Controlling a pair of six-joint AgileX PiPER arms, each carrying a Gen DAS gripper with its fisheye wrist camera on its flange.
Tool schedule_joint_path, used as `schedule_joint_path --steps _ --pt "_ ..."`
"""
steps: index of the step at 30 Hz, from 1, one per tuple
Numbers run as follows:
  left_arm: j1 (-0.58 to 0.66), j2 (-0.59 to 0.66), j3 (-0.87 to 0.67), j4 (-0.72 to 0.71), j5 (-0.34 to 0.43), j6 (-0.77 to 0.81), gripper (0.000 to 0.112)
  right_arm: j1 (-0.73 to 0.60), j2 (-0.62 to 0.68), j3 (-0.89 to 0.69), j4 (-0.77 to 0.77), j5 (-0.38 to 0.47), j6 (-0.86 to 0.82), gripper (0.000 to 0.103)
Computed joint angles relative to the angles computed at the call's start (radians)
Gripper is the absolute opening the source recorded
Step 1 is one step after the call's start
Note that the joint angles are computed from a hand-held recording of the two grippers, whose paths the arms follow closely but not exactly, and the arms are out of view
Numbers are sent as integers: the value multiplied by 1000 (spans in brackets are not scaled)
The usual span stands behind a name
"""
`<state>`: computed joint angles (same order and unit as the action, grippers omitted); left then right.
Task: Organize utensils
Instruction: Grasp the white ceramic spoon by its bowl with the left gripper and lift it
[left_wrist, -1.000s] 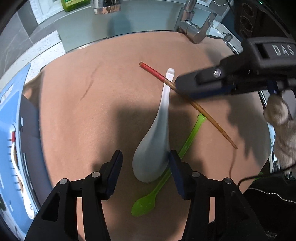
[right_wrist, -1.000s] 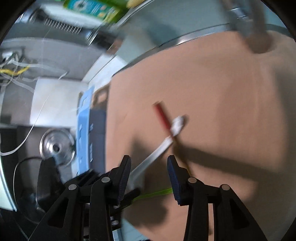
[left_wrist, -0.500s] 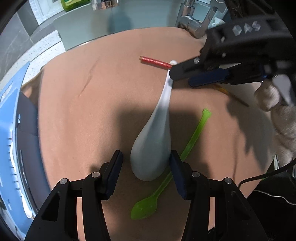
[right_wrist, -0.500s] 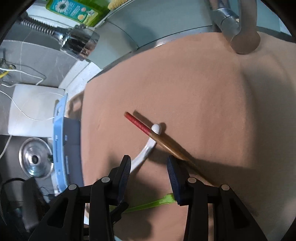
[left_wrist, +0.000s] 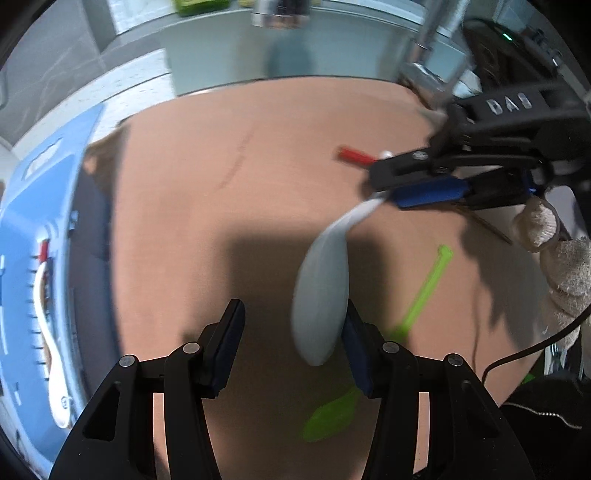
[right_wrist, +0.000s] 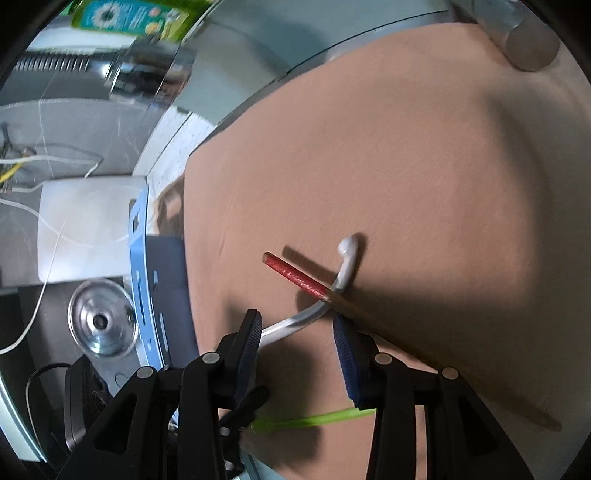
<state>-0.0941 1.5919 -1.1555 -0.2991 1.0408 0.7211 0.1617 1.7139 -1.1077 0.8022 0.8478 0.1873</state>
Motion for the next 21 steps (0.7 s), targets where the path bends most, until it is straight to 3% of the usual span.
schedule_joint_path --steps 5,11,21 --pt "23 16 -18 -10 11 22 48 -7 -15 -18 -94 -6 61 37" --pt "-7 23 -10 0 -13 18 45 -3 -2 -5 -14 -19 23 37" --pt "-16 47 -92 88 -40 86 45 37 42 -32 36 -110 22 37"
